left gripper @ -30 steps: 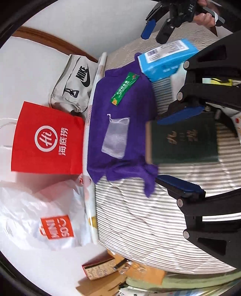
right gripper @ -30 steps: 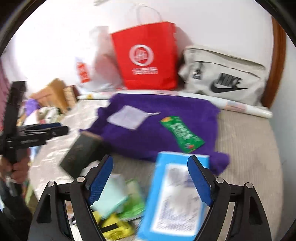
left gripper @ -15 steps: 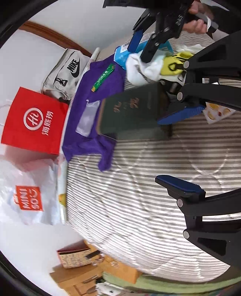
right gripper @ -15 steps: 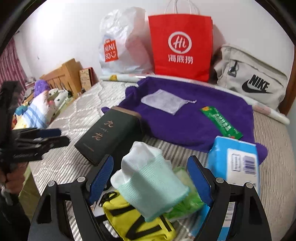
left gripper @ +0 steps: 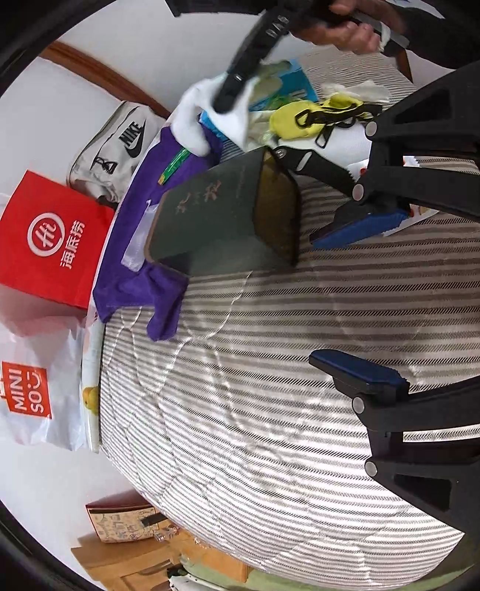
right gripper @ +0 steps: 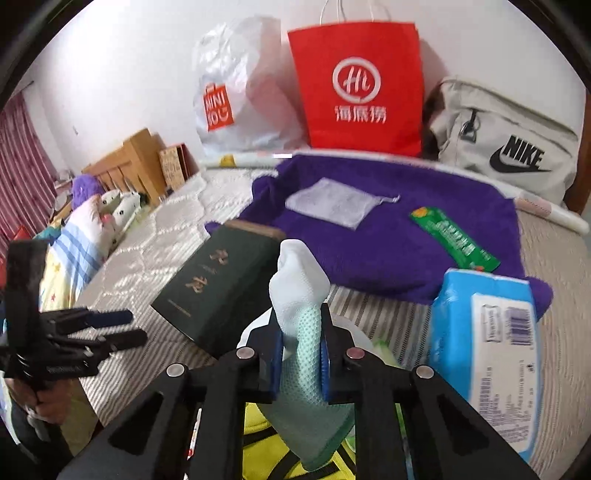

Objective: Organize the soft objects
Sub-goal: 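Reach left tool to the lemon-print sachet while right tool grasps the mint-green knit glove, then close left tool on the lemon-print sachet and lift it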

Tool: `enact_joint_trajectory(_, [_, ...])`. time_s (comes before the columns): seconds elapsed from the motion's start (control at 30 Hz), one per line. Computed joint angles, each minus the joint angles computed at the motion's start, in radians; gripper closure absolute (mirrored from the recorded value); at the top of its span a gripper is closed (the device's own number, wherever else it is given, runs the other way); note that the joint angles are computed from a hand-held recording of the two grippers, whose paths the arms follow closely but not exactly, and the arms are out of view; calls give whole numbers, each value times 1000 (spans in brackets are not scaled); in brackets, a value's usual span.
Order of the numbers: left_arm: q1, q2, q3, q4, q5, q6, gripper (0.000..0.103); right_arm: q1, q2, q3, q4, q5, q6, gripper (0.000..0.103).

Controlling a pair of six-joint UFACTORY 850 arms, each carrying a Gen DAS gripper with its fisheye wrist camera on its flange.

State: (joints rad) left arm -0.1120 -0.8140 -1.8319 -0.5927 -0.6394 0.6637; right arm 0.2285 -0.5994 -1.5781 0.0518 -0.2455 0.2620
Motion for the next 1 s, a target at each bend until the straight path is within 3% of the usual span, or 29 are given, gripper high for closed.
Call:
enact_joint_trajectory(0.17, [-8,29,60,-41,-13,52,49,-1,68,68,-114,33,108,87])
enact_joint_trajectory(0.3, [-22,48,108,-58,-41,72,49,-6,140,158,-93,74,102,87])
enact_joint_trajectory(0.6, [-46,101,198,-136,-65,139,35,2,310,356,-589,105,601,87])
enact_joint_trajectory(0.77, [-94,131,245,-32,48,87,28,-3,404,466,-739,142,769,87])
enact_joint_trajectory(1.0, [-144,167,312,144,216,-41,28,-11,507,599,-1166,160,1227,87])
